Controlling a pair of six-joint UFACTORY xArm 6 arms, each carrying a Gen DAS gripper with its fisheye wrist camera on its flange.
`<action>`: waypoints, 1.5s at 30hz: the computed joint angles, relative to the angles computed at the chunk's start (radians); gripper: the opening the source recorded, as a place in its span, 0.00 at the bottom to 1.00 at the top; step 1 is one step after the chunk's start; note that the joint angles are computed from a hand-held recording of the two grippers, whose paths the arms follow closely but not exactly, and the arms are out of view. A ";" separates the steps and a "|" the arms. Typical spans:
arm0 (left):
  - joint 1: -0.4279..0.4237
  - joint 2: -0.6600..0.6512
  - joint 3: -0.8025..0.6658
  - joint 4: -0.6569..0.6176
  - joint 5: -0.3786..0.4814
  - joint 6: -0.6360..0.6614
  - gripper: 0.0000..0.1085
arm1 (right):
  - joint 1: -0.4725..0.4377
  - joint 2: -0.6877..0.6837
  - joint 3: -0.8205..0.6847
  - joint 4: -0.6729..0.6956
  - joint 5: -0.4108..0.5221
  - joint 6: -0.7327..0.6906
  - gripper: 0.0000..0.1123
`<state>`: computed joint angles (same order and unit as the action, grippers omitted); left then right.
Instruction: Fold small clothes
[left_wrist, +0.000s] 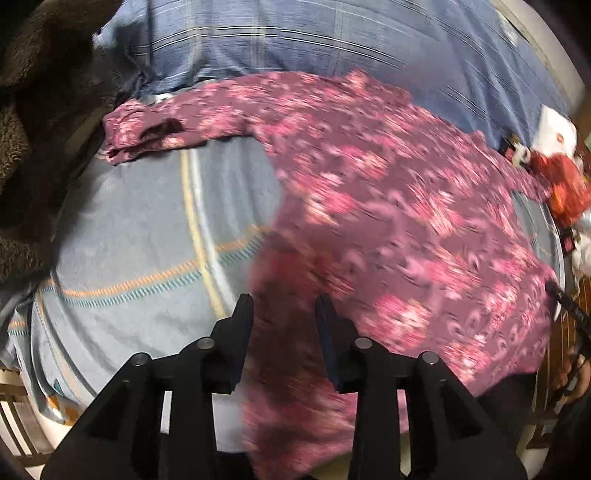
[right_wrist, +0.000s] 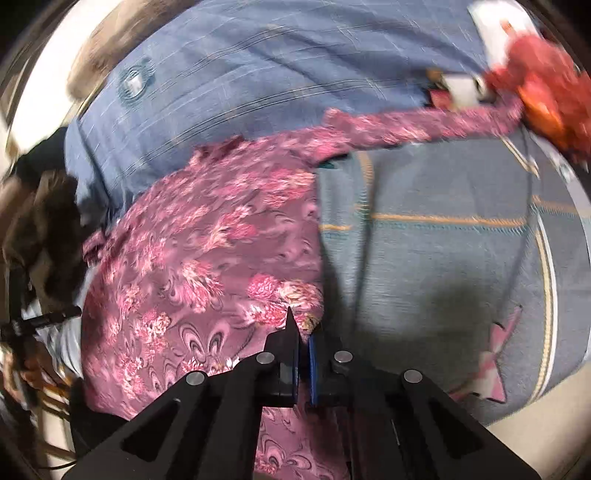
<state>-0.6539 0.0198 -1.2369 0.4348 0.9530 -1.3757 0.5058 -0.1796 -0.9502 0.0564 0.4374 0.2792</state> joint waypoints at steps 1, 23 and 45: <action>0.025 -0.012 0.019 -0.018 -0.019 0.007 0.31 | -0.015 0.020 -0.030 -0.010 0.076 -0.009 0.04; 0.405 0.142 -0.080 -0.062 -0.231 -0.071 0.04 | -0.093 0.692 -0.880 0.027 0.033 0.279 0.03; 0.130 0.489 -0.563 -0.090 -0.074 0.137 0.49 | -0.178 0.599 -0.791 0.027 0.010 0.262 0.27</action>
<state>-0.5242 0.5087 -1.8004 0.3452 0.8787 -1.2390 0.3275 0.4195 -1.7412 0.0829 0.4470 0.5415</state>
